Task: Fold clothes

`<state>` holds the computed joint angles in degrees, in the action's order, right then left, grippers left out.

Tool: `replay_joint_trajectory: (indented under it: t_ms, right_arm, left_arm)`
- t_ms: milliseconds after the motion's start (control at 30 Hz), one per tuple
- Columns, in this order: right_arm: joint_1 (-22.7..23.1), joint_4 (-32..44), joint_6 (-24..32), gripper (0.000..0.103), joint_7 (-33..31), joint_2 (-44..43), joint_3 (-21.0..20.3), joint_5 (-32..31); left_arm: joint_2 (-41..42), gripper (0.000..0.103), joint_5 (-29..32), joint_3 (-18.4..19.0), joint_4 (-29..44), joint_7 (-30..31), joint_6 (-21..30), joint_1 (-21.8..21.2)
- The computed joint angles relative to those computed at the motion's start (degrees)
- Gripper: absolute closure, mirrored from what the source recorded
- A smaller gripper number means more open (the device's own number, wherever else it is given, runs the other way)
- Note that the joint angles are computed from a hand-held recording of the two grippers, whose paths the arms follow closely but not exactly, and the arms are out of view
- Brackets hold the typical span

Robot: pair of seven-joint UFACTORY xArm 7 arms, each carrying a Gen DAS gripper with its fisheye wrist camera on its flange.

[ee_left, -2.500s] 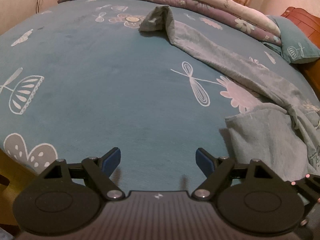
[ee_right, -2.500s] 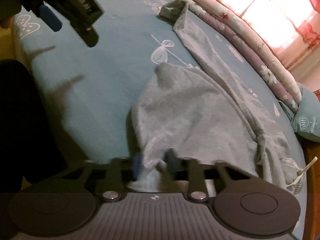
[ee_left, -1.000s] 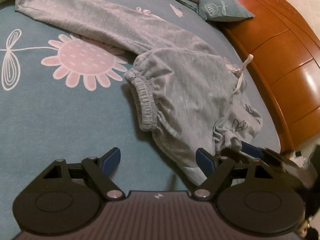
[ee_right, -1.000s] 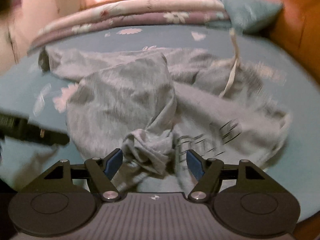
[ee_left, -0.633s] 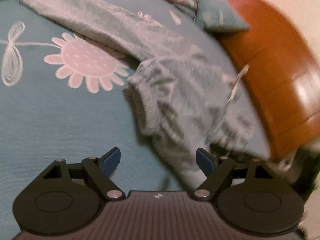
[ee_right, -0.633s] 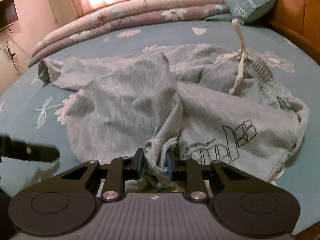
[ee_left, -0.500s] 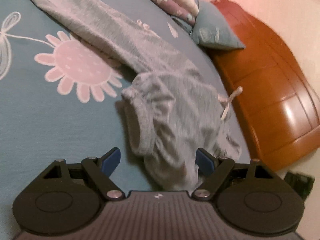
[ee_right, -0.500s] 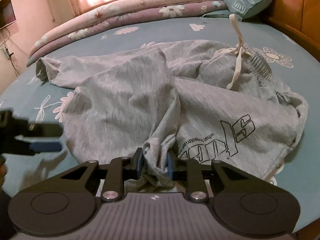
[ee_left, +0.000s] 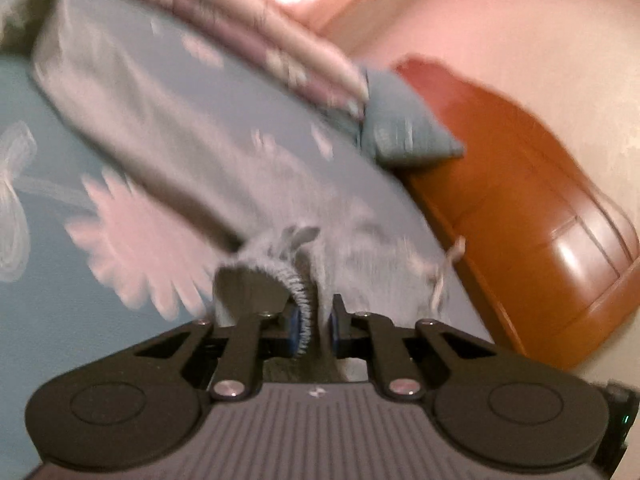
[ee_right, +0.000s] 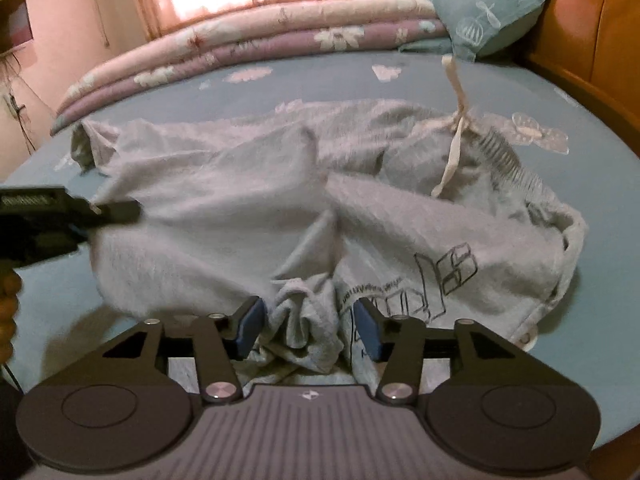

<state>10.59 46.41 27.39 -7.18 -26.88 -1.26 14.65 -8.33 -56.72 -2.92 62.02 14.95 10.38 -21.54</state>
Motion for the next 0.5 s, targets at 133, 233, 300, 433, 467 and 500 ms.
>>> replay_joint_trajectory:
  t_ms: [133,233,300,433,467,500]
  right_arm:
    - [1.16,-0.18,-1.52,0.038,-0.82,-1.12,-0.39,1.12]
    - [2.84,-0.32,-2.88,0.035,-2.27,-1.81,-0.85,2.41]
    - [2.39,-0.14,-3.14,0.034,-1.93,-1.80,0.20,1.21]
    - [2.19,0.31,-2.59,0.034,-1.15,-1.57,1.25,-0.51]
    - [2.06,0.43,-2.33,0.034,-0.77,-1.53,1.52,-0.88]
    - [1.70,0.58,-2.03,0.034,-0.21,-1.50,1.98,-1.54]
  left_arm:
    - [-4.80,0.093,14.54,-0.44,-2.46,-11.16,-2.35,6.00]
    - [-7.81,0.093,28.28,-3.34,-3.99,-21.76,-2.22,14.41]
    - [-9.41,0.093,37.96,-6.67,-4.43,-30.17,-0.12,21.90]
    - [-8.19,0.066,44.14,-3.34,-0.39,-33.15,16.53,23.21]
    - [-8.11,0.063,45.44,-2.84,-0.34,-34.44,19.07,23.22]
    - [-8.10,0.063,46.75,-2.36,-0.41,-35.64,21.29,23.17]
